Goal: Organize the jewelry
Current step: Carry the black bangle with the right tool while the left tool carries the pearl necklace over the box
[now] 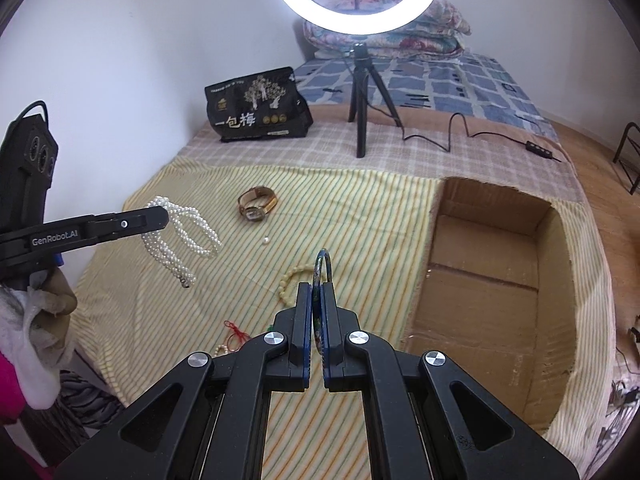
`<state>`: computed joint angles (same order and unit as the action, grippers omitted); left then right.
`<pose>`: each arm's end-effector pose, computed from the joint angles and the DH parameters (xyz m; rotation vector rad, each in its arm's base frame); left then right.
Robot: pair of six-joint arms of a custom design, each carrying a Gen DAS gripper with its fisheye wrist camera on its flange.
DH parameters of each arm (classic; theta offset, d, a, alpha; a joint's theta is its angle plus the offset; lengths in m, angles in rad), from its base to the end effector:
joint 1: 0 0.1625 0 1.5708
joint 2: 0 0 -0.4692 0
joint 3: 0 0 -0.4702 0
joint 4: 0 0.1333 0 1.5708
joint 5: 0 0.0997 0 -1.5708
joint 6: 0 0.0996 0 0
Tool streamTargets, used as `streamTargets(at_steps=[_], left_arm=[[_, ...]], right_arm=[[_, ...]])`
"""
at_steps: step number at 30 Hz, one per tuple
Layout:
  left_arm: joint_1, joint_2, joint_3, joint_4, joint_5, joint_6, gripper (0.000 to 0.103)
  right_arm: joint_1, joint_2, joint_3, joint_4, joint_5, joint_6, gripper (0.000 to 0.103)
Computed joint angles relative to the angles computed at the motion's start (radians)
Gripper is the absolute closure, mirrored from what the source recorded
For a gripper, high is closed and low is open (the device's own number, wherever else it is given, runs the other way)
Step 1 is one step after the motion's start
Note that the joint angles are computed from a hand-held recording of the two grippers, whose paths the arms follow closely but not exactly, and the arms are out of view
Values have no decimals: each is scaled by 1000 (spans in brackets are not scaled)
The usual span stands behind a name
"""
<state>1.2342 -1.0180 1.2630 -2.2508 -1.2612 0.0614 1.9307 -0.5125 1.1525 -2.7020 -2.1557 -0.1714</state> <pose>-0.1206 -0.8402 0.4038 0.4620 2.7829 -0.6775 0.3949 -0.8271 0.0856 0.4782 -2.4819 0.7004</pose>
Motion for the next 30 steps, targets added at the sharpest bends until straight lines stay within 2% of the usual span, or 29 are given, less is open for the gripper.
streamTargets(at_steps=[15,30], left_arm=[[-63,31,21,-22,-82,39,97],[-117,85,35,-30,-158,62,97]], right_arm=[[-23,-86,102,-100,-78,30,100],[-59,-165,194,-144,-148,82,100]])
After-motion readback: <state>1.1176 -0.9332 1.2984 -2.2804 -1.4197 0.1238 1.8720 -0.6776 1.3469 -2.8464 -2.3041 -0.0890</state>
